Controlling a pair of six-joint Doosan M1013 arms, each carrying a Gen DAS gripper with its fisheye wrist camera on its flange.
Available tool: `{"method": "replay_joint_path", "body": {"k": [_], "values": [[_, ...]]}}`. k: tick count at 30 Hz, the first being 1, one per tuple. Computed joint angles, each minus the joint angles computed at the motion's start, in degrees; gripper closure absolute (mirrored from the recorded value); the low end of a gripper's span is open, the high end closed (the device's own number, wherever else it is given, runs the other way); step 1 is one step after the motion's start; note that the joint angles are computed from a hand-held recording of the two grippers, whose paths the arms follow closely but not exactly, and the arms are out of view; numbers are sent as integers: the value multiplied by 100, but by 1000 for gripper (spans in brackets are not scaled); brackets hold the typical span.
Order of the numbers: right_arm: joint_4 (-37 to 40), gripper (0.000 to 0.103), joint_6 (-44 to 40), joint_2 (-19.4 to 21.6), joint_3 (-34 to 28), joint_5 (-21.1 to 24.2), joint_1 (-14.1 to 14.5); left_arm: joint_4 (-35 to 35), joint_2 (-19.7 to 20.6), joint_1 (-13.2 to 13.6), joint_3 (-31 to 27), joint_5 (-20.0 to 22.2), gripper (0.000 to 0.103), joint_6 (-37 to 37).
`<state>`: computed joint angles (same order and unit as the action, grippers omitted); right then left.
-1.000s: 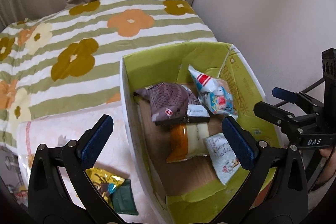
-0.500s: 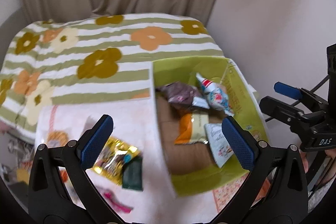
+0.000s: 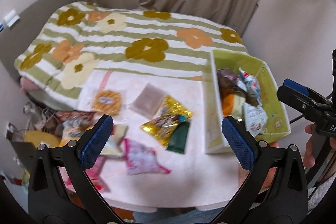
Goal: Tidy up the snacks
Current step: 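Withdraw both tools from the box back toward the remaining snacks, then grasp the cheese-print yellow bag with the left tool while the right tool grasps the pink bag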
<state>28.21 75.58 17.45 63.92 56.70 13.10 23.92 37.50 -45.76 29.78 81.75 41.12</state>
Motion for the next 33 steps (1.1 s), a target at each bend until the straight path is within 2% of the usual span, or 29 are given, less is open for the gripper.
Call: {"method": "replay_joint_path", "body": {"k": [3,7,11,16,23,29,33], "values": [[-40,0,135,-27,72,-53,145,-2,-508,84,879,-362,1,-164],[-359,0,687,-25,138,-63,430,-235,-996,253,1686,-693,1,-164],[-754,0,1245,-34,247,-114,729,-515,-1402,441,2376,-1025,1,45],[-1215,0,1880,-47,392,-131,1024,-1043,-1689,665,2916,-1356,1,483],[-1725,0,2655,22,590,-10,1350,-1963,-1664,944,3134,-1494,1,1313],[-1854,0,2878,160,697,164,1449,-2542,-1383,1106,3028,-1496,1,1430],[-1907,0,2681,319,733,221,1473,-2648,-1075,1159,2817,-1264,2,1338]]}}
